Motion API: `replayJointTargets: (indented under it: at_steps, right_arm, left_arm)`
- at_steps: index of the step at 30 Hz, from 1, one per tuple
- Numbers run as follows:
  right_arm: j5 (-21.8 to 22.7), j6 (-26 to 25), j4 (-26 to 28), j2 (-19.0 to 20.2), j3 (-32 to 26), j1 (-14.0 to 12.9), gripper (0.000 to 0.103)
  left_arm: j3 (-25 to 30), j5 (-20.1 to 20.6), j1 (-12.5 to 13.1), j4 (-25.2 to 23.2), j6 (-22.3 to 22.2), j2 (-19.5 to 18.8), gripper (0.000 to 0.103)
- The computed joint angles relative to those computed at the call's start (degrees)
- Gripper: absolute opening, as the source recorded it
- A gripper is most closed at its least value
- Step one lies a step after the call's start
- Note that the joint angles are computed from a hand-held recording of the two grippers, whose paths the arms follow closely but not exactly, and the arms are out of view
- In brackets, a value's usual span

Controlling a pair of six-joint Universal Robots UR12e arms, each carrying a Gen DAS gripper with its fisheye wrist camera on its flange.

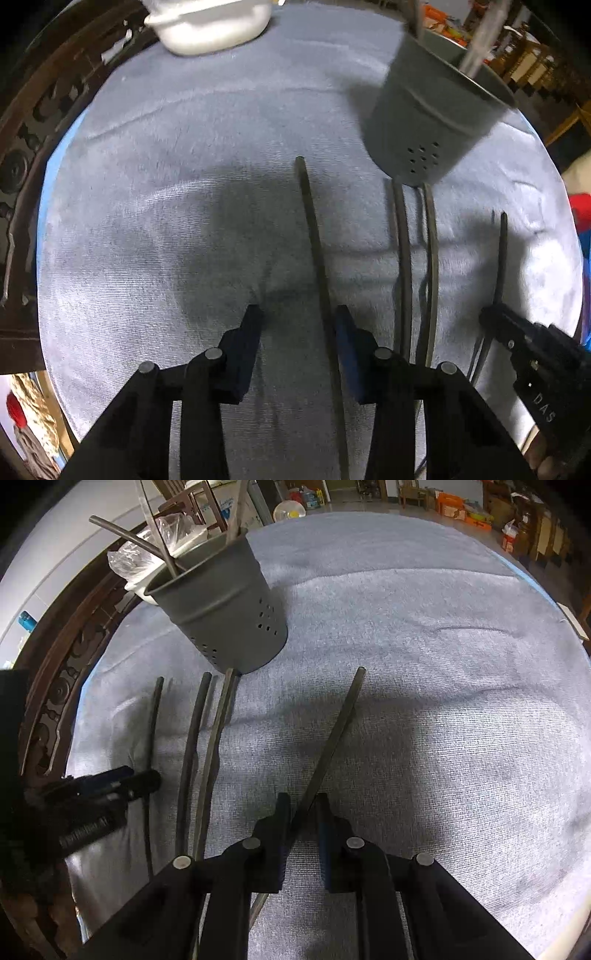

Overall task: Organize utensils
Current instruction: 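Close the right gripper on a chopstick while the left gripper grasps another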

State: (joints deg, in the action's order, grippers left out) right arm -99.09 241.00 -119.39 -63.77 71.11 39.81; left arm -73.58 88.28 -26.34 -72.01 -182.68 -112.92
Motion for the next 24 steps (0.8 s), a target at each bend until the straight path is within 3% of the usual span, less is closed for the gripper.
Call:
replayJointTargets:
  at_steps: [7, 10, 14, 16, 20, 21, 22, 24]
  right_arm:
    - [11.0, -2.4, 1.7, 0.1, -0.8, -3.4, 0.015]
    - [14.8, -5.7, 5.5, 1.0, -2.8, -4.6, 0.015]
    - [19.6, -7.1, 10.5, 2.3, -5.6, -6.2, 0.016]
    - [21.8, -5.2, 10.5, 2.4, -5.6, -7.0, 0.016]
    - [21.5, -4.8, 11.1, 2.7, -6.1, -7.3, 0.015]
    - [21.3, -5.4, 12.3, 3.0, -6.8, -7.3, 0.014]
    - [21.3, -5.6, 12.9, 3.2, -7.2, -7.4, 0.013]
    - [20.8, -6.4, 14.4, 3.8, -8.6, -7.2, 0.012]
  left_arm:
    - [8.7, -1.0, 0.3, -11.5, 2.4, -4.5, 0.041]
    - [14.4, -2.9, 1.3, -18.2, 3.4, -7.7, 0.032]
    - [21.4, -5.7, 2.3, -28.0, 2.6, -11.4, 0.031]
    - [22.8, -5.6, 2.4, -29.2, 1.6, -12.3, 0.031]
    - [23.2, -4.0, 1.9, -28.8, -0.2, -12.7, 0.031]
    - [23.4, -4.2, 1.9, -29.0, -0.8, -12.9, 0.027]
    - [23.8, -4.2, 2.0, -29.4, -1.2, -13.0, 0.006]
    - [24.1, -7.2, 2.7, -31.7, -1.8, -13.2, 0.005]
